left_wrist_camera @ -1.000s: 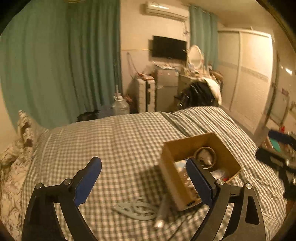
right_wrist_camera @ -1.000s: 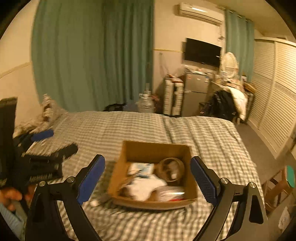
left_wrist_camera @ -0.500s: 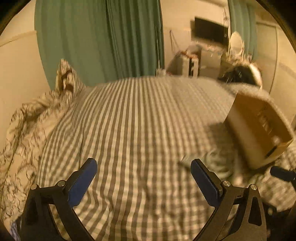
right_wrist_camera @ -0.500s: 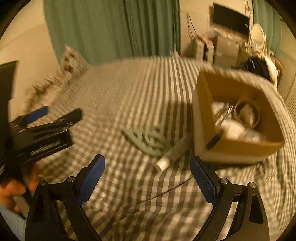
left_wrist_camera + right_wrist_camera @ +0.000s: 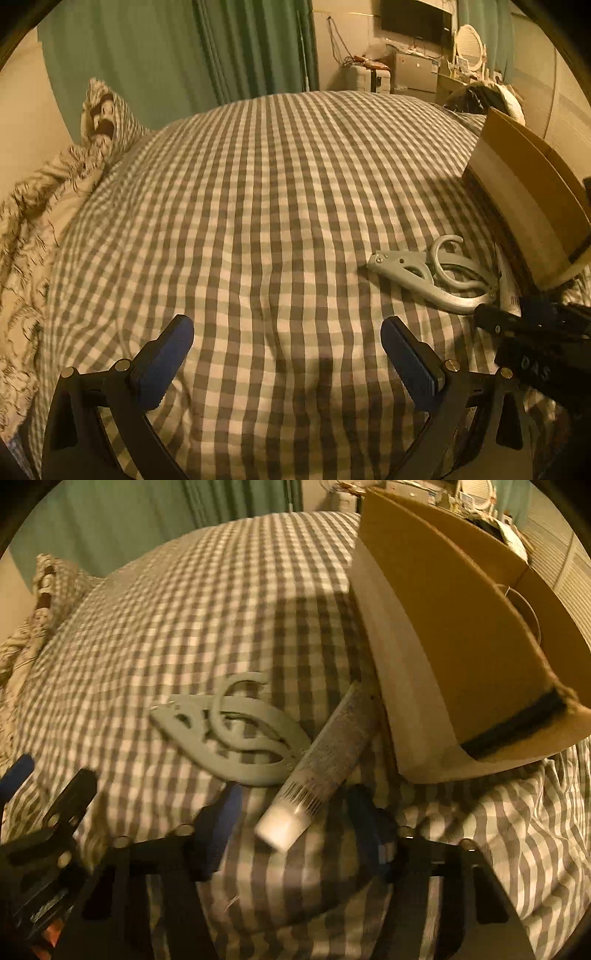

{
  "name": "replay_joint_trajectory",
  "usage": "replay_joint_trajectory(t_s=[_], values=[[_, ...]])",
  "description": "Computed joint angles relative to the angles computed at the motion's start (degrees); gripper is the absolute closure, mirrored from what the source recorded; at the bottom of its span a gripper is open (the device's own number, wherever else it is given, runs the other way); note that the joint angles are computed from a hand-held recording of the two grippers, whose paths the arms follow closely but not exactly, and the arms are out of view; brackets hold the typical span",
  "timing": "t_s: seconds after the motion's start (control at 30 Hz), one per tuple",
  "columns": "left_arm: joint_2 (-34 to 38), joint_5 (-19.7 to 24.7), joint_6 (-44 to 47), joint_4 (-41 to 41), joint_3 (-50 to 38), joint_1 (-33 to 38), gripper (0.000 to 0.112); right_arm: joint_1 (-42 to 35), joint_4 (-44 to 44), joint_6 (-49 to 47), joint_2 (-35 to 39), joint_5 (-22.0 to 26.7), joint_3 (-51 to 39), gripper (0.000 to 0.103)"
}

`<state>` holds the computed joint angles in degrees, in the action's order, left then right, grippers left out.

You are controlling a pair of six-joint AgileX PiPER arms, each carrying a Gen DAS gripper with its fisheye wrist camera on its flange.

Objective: Organize objects
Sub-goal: 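Grasp the white tube with the right tool and lift it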

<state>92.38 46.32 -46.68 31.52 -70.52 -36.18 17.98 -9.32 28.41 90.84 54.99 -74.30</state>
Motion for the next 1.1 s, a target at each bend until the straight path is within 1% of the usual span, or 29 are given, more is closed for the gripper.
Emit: replay_joint_trajectory(t_s=[0.03,0.1,0.13,0.17,0.2,0.27,0.33,0.5,0.6,0.7,0.77,0.87,0.97,1.0,1.1], values=[[-0.1,-0.61,0.2,-0.83,0.36,0.66,0.009,-0.44,0.29,-0.47,0.51,0.42,-0.3,0.056],[-0.74,-2.11,1.51,-3.03,1.12,2.28,0.009,-0.91,0.97,-1.47,0.28,0.21,0.18,0.068],[-1.12,-3.16,2.38,-4.32,1.69,2.89,0.009,-1.05,1.09,-1.82,-0.3,0.21,0.57,0.072],[-1.14,-3.38,3.44,-5.39,1.5,3.38,0.009,-1.32,1.75,-2.55,-1.14,0.2,1.07,0.078],[-1.14,-3.57,4.15,-6.25,1.52,3.7,0.009,-1.6,2.63,-3.53,-2.15,0.25,1.64,0.082],[-1.34,-4.14,5.55,-7.98,1.8,4.18,0.009,-1.3,3.2,-4.18,-4.84,0.41,3.06,0.082],[-1.67,-4.9,6.84,-9.48,2.02,4.67,0.009,-0.39,1.83,-3.54,-7.43,1.02,4.36,0.082],[-4.03,-5.45,6.09,-10.09,3.34,4.4,0.009,3.59,-1.46,-1.65,-15.08,2.58,7.47,0.082],[-5.81,-4.51,5.18,-10.98,3.57,3.67,0.009,6.24,-3.52,-0.77,-17.91,3.78,7.4,0.082],[-7.18,-2.9,3.87,-11.21,3.09,1.88,0.009,9.53,-6.68,0.09,-20.63,5.98,6.29,0.082],[-7.58,-1.9,2.82,-11.69,2.3,0.25,0.009,11.27,-8.22,0.72,-21.98,6.24,5.78,0.082],[-5.71,1.45,-0.53,-10.83,-0.75,-3.19,0.009,10.96,-10.63,0.5,-23.82,6.9,4.52,0.082],[-3.65,1.5,-2.16,-11.58,-3.26,-5.32,0.009,8.81,-12.88,-1.26,-24.79,8.02,3.01,0.082],[-2.49,1.34,-2.55,-11.84,-4.46,-6.03,0.009,8.0,-12.8,-1.68,-24.67,8.0,2.59,0.082],[1.55,2.28,-3.44,-11.26,-8.53,-7.71,0.01,1.09,-8.17,-6.18,-25.35,6.09,2.59,0.082]])
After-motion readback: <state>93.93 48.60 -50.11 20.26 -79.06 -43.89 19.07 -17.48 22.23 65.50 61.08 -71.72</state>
